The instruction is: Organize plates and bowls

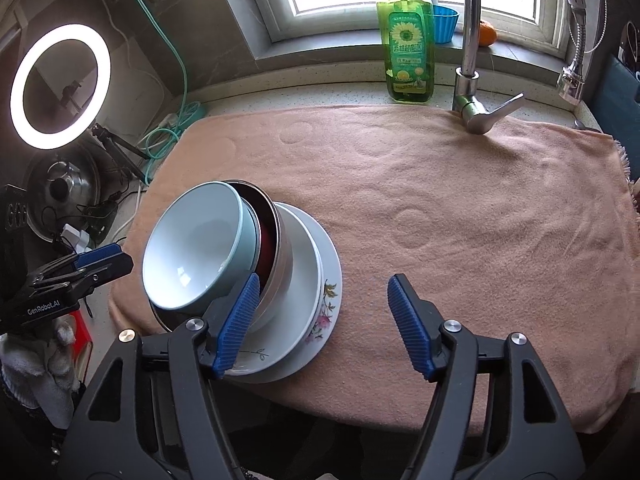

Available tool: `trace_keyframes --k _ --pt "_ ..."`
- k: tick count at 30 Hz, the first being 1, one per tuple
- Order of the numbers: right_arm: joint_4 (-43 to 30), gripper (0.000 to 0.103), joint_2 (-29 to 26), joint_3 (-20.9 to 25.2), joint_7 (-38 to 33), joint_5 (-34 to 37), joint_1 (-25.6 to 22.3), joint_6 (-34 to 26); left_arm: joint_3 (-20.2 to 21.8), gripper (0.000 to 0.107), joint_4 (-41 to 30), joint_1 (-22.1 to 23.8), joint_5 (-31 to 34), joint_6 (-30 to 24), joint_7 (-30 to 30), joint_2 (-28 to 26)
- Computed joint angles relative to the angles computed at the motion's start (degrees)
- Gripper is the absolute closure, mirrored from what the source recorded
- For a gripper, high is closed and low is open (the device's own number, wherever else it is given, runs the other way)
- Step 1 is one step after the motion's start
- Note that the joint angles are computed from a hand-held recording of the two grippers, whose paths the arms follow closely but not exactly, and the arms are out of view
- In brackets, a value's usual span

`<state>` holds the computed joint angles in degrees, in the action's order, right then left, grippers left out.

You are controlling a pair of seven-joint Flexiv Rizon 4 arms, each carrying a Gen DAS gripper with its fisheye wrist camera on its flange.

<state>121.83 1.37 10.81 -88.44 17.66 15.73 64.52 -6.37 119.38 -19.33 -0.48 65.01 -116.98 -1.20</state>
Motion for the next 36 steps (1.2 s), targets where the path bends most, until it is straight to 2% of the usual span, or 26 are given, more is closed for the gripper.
trace_keyframes --k 4,7,36 --pt "2.22 0.027 0.79 0.47 2.04 -4.43 0.09 2.75 -0.17 0.033 -2.29 -0.01 7.82 -3.82 -3.64 0.42" --pt "3.10 0.027 1.08 0.47 2.80 -6.31 0.33 3.26 -0.44 0.029 -3.96 -0.10 12.67 -7.04 -6.65 0.57" --pt "3.95 0.027 1.46 -0.19 5.65 -6.69 0.51 5.10 -0.50 0.029 -3.97 0.13 13.31 -7.54 -7.93 1.01"
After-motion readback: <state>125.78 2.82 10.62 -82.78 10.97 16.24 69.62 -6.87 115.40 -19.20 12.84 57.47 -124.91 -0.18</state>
